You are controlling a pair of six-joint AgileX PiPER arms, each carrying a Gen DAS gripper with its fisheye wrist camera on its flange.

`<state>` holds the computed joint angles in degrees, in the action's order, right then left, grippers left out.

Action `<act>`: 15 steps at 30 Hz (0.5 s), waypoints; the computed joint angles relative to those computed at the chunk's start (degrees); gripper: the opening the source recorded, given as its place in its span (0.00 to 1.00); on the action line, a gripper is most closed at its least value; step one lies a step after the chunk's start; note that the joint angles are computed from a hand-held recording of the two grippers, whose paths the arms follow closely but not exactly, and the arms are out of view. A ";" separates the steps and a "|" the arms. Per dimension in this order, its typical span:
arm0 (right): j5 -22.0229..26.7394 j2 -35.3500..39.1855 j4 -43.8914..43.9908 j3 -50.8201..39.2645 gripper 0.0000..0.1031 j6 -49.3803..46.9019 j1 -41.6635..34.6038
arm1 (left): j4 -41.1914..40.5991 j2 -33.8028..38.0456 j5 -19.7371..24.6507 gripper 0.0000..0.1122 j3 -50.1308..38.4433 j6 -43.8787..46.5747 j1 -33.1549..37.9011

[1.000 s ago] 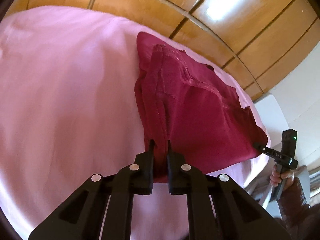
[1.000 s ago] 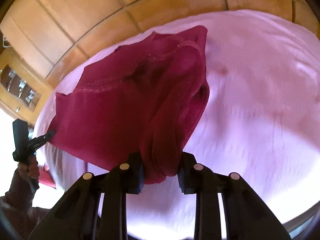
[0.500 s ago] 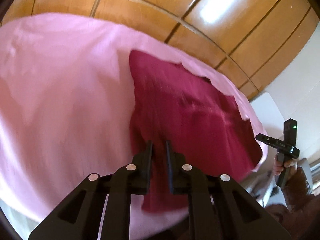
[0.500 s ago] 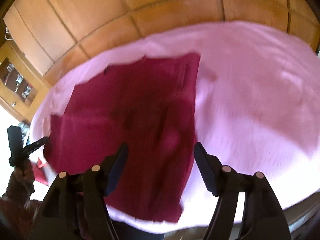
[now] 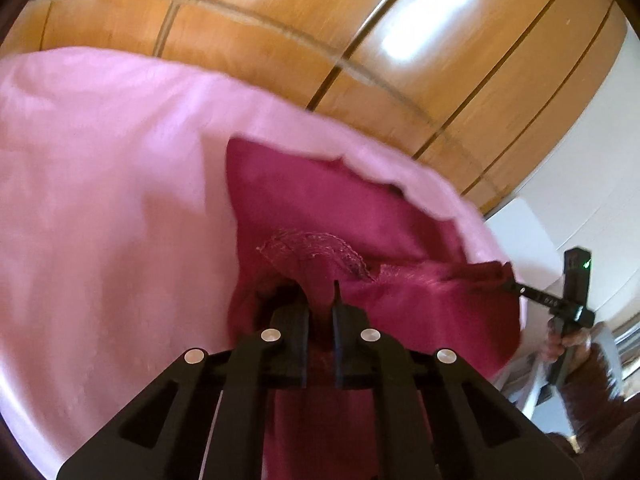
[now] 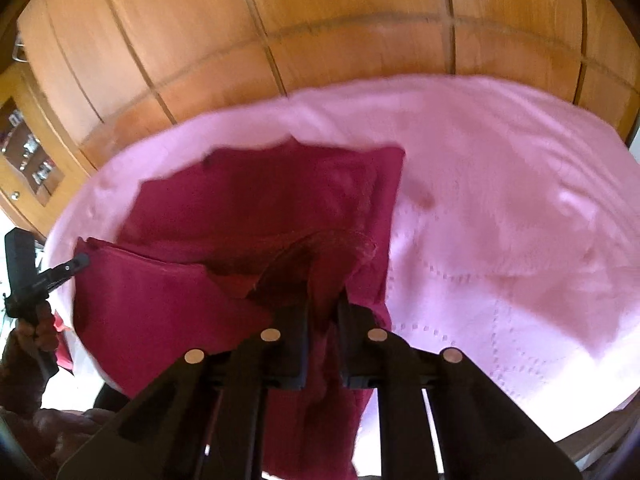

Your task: Fold small clothes

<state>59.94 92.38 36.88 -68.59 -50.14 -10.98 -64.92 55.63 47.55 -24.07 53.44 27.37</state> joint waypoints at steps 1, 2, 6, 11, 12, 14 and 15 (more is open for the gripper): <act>0.85 -0.80 0.97 -0.61 0.10 -0.46 -0.34 | -0.27 -1.06 2.12 0.07 -0.69 0.04 1.70; 1.55 -1.46 2.15 -1.56 0.10 -0.64 -0.34 | -0.18 -2.14 3.23 0.07 -1.83 -0.63 2.35; 1.92 -0.11 5.56 -7.28 0.10 1.32 1.07 | 1.12 -1.45 -0.90 0.07 -7.24 -3.83 -1.87; -2.31 8.61 2.66 -17.85 0.09 8.03 6.05 | 2.15 9.27 -10.87 0.07 -15.15 -5.39 -7.81; -3.38 11.42 1.31 -20.77 0.09 10.21 7.23 | 2.02 11.72 -12.26 0.07 -16.49 -5.12 -8.38; -4.56 16.32 -1.08 -25.78 0.09 14.37 8.94 | 3.62 18.23 -16.38 0.07 -20.68 -7.28 -10.59; -5.13 19.38 -2.96 -28.89 0.09 17.14 9.96 | 4.84 21.80 -17.85 0.07 -23.19 -8.81 -11.40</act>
<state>54.81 111.76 33.92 -97.48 -33.00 -1.02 -60.08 77.43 29.70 -47.25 44.63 15.98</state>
